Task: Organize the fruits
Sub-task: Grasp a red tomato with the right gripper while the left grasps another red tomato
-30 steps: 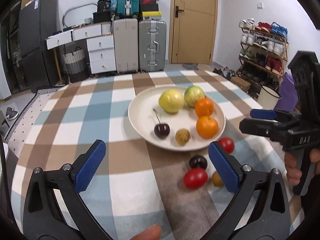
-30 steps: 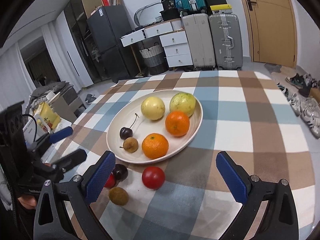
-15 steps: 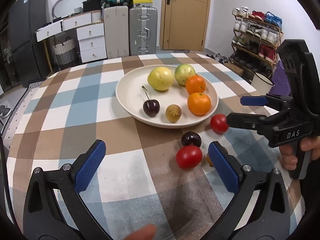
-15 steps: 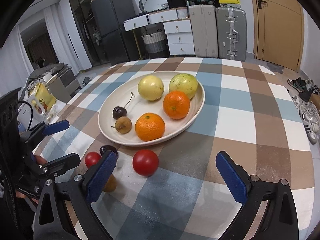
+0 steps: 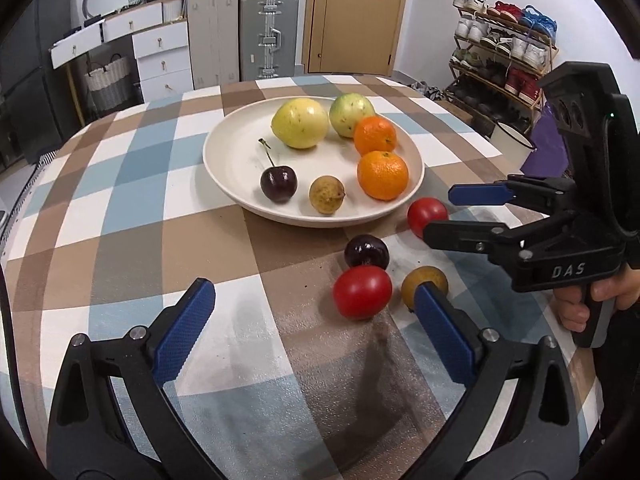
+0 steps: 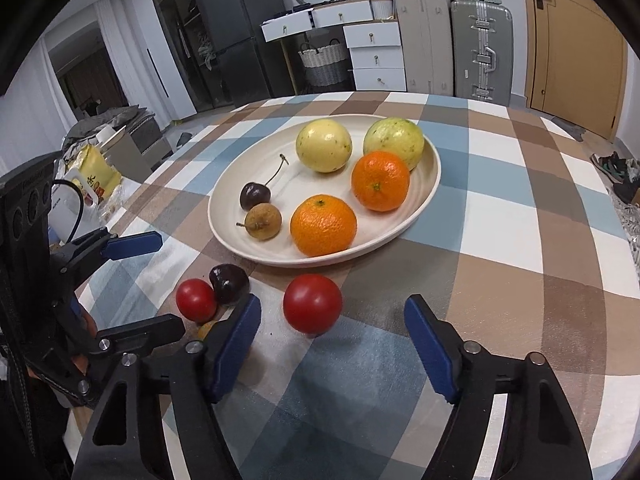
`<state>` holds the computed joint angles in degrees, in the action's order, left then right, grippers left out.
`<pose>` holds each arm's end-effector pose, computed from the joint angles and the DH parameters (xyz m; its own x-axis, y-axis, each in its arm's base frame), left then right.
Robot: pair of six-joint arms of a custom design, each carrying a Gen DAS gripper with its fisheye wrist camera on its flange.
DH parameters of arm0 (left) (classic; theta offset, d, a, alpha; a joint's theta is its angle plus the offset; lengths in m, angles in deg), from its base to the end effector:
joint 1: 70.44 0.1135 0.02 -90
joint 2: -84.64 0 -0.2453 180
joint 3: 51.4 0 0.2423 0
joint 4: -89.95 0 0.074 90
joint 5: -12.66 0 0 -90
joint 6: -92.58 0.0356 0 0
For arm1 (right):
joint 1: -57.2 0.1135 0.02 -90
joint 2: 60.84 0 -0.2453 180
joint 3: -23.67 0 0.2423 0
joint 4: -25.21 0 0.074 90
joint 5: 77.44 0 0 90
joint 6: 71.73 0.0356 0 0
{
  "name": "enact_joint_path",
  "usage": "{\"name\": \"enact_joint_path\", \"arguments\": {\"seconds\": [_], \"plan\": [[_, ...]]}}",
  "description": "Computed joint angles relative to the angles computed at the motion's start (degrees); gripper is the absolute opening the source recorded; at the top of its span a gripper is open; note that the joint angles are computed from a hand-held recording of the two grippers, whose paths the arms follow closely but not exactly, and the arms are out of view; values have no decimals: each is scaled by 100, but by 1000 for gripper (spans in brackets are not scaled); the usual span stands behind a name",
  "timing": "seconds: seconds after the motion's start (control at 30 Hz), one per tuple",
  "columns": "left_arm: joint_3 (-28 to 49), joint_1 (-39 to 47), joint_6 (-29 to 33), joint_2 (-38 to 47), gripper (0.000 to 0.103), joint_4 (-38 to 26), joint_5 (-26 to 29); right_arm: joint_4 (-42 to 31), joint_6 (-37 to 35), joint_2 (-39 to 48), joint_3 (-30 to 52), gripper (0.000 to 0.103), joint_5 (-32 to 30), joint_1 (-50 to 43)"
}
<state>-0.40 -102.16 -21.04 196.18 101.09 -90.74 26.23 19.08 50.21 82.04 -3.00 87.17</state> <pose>0.2595 -0.1507 0.0482 -0.7453 0.0024 -0.6668 0.0923 0.9907 -0.0995 0.2743 0.1692 0.0648 -0.6882 -0.3812 -0.6173 -0.6157 0.7569 0.2191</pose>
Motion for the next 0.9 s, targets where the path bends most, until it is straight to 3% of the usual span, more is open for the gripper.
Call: {"name": "enact_joint_path", "arguments": {"seconds": [0.17, 0.33, 0.9], "plan": [[85, 98, -55, 80, 94, -128, 246, -39, -24, 94, 64, 63, -122, 12], [205, 107, -55, 160, 91, -260, 250, 3, -53, 87, 38, 60, -157, 42], [94, -28, 241, 111, 53, -4, 465, 67, -127, 66, -1, 44, -303, 70]]}}
